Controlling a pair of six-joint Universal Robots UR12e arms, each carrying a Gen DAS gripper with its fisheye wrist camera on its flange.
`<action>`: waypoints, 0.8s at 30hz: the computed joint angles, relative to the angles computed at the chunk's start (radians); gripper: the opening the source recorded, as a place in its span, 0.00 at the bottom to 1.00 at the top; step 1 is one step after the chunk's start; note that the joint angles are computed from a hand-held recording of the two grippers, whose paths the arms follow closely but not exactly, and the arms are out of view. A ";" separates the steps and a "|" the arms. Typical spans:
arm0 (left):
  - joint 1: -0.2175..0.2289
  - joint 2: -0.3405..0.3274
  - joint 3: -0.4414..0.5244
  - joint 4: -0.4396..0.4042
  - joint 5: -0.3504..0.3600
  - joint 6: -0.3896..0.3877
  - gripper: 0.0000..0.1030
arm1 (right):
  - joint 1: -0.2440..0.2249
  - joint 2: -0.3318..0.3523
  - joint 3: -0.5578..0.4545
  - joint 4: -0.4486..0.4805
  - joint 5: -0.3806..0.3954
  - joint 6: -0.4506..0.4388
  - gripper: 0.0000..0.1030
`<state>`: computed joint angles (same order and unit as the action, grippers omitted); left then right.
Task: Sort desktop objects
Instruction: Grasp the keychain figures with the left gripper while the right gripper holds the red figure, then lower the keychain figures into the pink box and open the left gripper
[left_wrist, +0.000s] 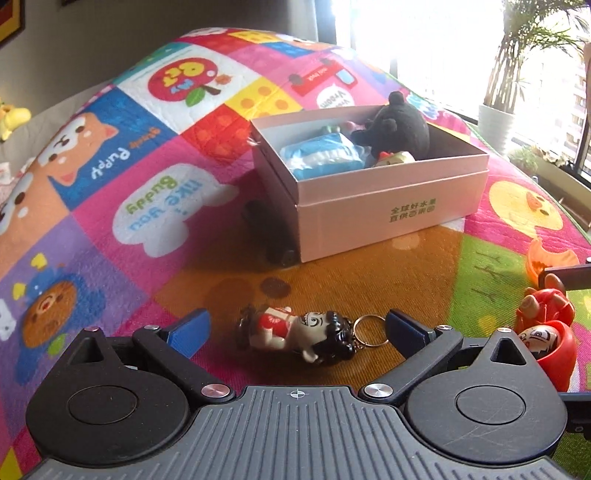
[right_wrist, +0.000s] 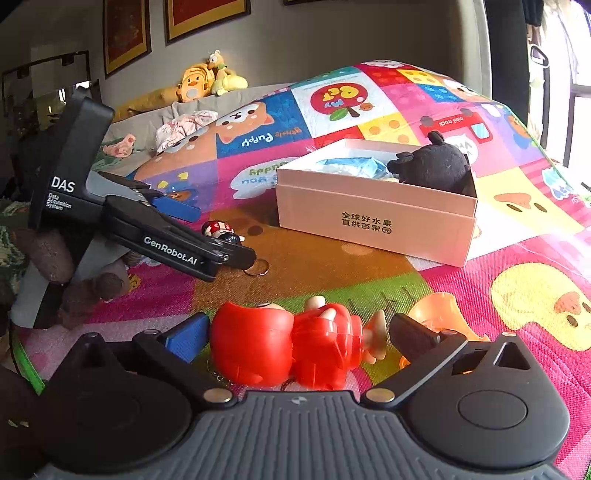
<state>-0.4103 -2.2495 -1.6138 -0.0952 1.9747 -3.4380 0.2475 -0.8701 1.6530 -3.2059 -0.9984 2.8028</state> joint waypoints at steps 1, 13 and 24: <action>-0.001 -0.001 0.000 0.005 0.006 -0.003 0.99 | 0.000 0.000 0.000 0.002 -0.001 0.000 1.00; -0.029 0.065 -0.110 0.074 0.021 -0.090 0.67 | 0.005 -0.003 -0.005 0.037 -0.016 -0.011 1.00; -0.054 0.083 -0.166 0.139 0.021 -0.120 0.68 | 0.026 -0.010 -0.007 0.069 -0.086 -0.071 0.91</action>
<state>-0.4640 -2.1662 -1.7801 0.0442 1.9953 -3.5582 0.2736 -0.8801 1.6462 -3.1368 -1.0841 2.7317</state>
